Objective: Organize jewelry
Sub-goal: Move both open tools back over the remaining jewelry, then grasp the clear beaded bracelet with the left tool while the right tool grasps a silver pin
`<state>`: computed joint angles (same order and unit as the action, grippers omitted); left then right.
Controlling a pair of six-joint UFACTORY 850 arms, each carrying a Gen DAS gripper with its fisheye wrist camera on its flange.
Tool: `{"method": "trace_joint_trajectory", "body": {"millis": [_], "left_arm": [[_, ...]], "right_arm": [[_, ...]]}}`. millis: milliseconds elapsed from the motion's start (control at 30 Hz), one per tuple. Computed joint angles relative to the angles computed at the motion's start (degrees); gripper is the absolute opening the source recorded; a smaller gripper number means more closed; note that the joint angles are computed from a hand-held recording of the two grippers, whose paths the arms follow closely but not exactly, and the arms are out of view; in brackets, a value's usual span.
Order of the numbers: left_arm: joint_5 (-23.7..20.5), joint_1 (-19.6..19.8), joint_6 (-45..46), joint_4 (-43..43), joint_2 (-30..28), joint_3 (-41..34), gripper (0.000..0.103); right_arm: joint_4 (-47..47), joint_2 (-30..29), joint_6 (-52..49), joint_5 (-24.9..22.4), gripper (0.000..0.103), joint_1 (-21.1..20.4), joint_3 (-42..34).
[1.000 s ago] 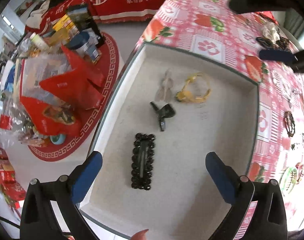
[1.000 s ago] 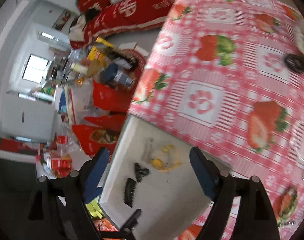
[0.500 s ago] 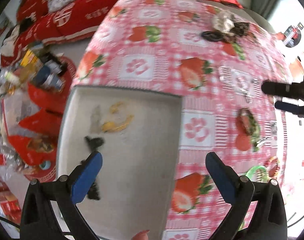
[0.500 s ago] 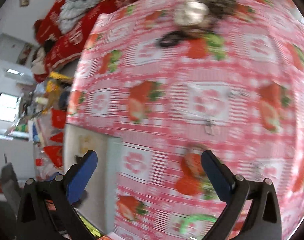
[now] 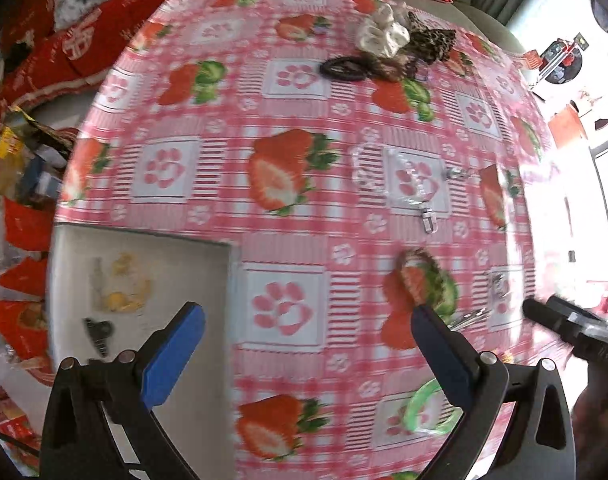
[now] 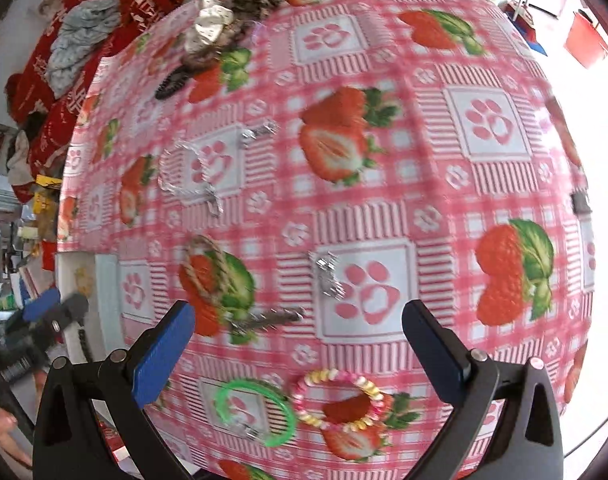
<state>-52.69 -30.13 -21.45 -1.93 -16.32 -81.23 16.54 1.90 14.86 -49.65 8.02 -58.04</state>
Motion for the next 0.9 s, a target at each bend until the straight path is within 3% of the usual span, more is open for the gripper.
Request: {"method": "trace_joint_trajectory", "body": {"millis": [300, 367, 500, 567, 733, 800, 900], "left_arm": [[-0.76, -0.5, -4.35, -1.01, -6.77, -6.71, 0.103], [-1.1, -0.62, -5.42, -0.51, -8.51, -8.36, 0.098], [-1.32, -0.77, -6.81, 0.34, -10.88, -10.36, 0.098], [-1.06, -0.72, -6.96, 0.17, -11.84, -11.04, 0.089], [-1.73, -0.56, -7.12, 0.16, -14.79, -13.11, 0.085], [-1.68, -0.51, -7.06, 0.16, -15.66, -13.73, 0.076], [-1.82, -0.42, -6.86, -0.42, -16.94, -14.63, 0.076]], "right_arm": [[-2.57, -1.31, -0.38, 1.1, 0.103, -0.97, -0.01], [-3.07, -2.59, -0.73, 1.73, 0.103, -1.13, -1.28], [-3.51, -5.96, -2.59, 3.05, 0.103, -1.29, -4.61], [-3.67, -7.56, -3.83, 3.66, 0.102, -1.14, -6.21], [-3.22, -12.06, -8.07, 4.47, 0.085, -0.67, -10.23], [-2.61, -13.57, -9.43, 4.45, 0.074, -0.64, -11.51], [-2.26, -15.83, -10.92, 4.36, 0.07, -0.61, -13.36]]}}
